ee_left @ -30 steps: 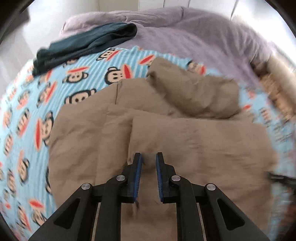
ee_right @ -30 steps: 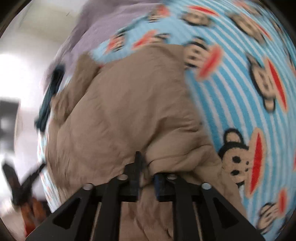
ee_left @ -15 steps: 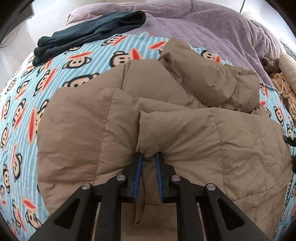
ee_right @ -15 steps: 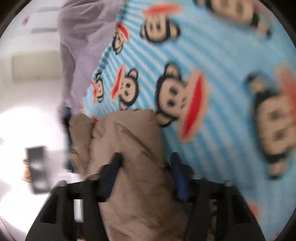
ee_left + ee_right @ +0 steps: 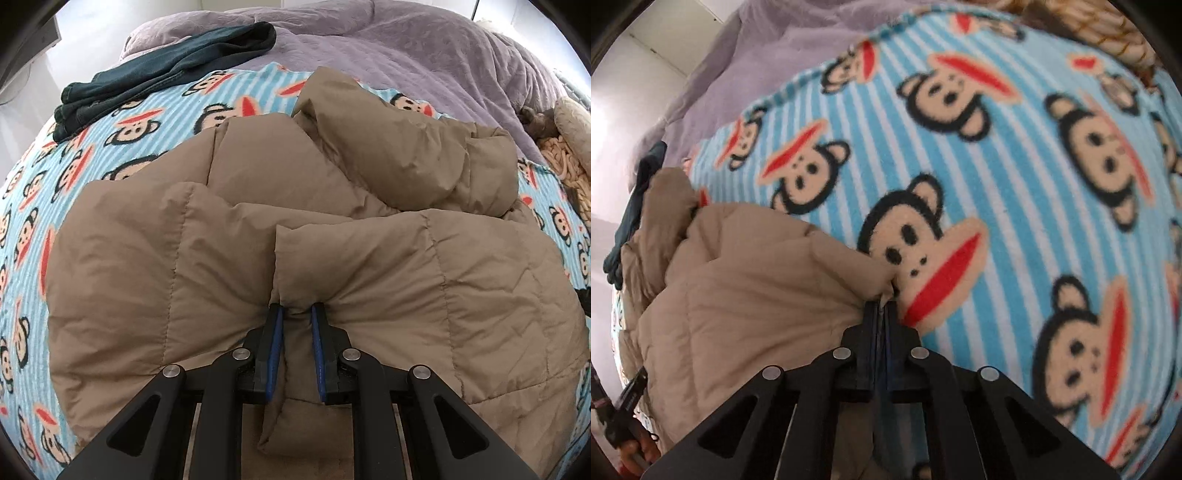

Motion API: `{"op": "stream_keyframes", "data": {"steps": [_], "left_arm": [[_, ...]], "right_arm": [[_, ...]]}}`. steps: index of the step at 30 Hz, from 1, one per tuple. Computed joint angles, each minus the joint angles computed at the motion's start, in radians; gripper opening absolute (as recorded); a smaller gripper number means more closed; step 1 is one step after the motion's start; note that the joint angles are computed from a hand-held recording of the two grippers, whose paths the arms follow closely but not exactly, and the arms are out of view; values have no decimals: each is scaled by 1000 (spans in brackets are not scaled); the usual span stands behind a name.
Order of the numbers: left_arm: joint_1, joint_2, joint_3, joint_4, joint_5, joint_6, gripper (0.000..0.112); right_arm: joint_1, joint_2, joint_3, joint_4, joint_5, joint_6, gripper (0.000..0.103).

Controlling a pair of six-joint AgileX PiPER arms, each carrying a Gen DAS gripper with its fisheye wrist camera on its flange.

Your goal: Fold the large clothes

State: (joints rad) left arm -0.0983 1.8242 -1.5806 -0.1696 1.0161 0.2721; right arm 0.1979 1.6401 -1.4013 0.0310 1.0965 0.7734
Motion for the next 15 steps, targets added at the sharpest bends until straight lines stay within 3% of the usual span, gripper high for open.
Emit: {"op": "stream_keyframes", "data": {"steps": [5, 8, 12, 15], "left_arm": [[-4, 2, -5, 9, 1, -11, 17], [-18, -10, 24, 36, -33, -26, 17], [-26, -17, 48, 46, -61, -10, 17], [-37, -17, 44, 73, -59, -4, 17]], "right_arm": [[136, -160, -2, -112, 80, 79, 2], [247, -216, -5, -132, 76, 128, 5], [296, -164, 36, -90, 96, 132, 4], [261, -152, 162, -11, -12, 106, 2]]}}
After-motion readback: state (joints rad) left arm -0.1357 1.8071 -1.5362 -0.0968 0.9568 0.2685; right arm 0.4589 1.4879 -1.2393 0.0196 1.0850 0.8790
